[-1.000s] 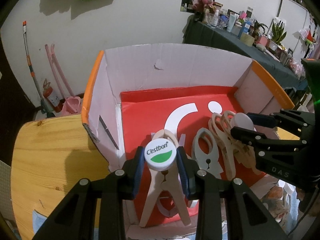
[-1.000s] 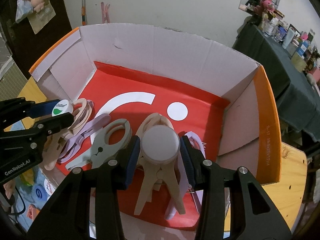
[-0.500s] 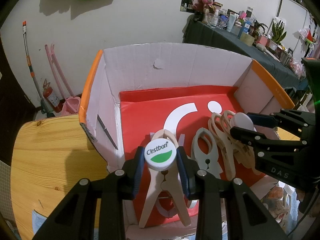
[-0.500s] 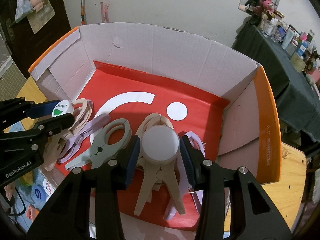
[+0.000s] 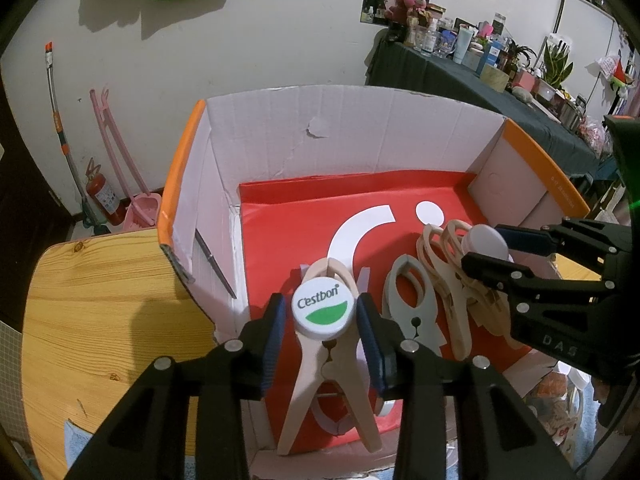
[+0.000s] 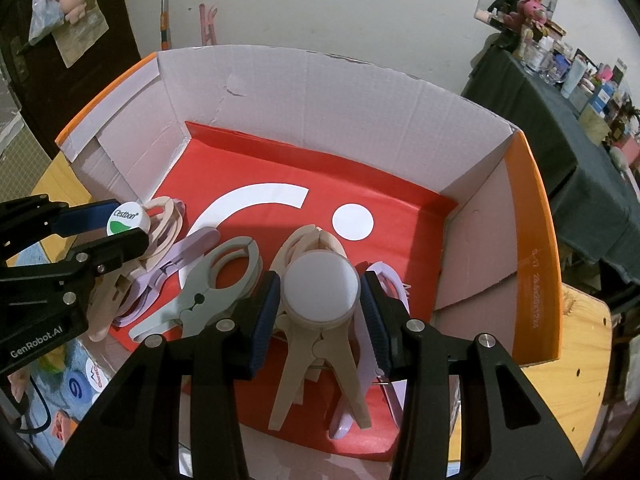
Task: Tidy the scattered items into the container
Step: 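Lower both held caps into the box among the clips, then open the left tool releasing the Cestbon cap while the right tool releases the white cap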
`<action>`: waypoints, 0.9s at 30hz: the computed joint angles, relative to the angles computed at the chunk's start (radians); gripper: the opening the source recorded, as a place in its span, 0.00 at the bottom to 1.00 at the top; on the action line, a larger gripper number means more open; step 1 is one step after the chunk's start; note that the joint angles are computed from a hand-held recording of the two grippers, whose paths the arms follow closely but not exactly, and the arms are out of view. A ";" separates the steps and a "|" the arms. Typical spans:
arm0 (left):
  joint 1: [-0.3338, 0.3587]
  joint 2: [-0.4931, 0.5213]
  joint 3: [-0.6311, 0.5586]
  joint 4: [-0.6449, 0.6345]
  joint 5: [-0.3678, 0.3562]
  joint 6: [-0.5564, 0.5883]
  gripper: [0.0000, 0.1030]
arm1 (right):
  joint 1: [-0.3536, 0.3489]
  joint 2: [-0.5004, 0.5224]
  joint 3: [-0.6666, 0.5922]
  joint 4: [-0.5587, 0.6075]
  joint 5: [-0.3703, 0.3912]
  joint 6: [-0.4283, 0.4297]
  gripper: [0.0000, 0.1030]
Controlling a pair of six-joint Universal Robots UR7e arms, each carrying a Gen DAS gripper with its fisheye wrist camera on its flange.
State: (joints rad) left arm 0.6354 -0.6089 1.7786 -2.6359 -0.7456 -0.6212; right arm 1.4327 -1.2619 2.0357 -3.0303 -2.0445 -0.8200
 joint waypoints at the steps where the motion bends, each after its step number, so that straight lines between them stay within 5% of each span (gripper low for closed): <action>1: 0.000 -0.001 0.002 -0.001 0.000 -0.001 0.38 | 0.000 -0.001 0.000 0.002 -0.001 0.002 0.39; 27: -0.004 0.002 0.001 0.004 0.005 -0.005 0.45 | 0.003 -0.004 0.000 0.013 -0.015 0.013 0.47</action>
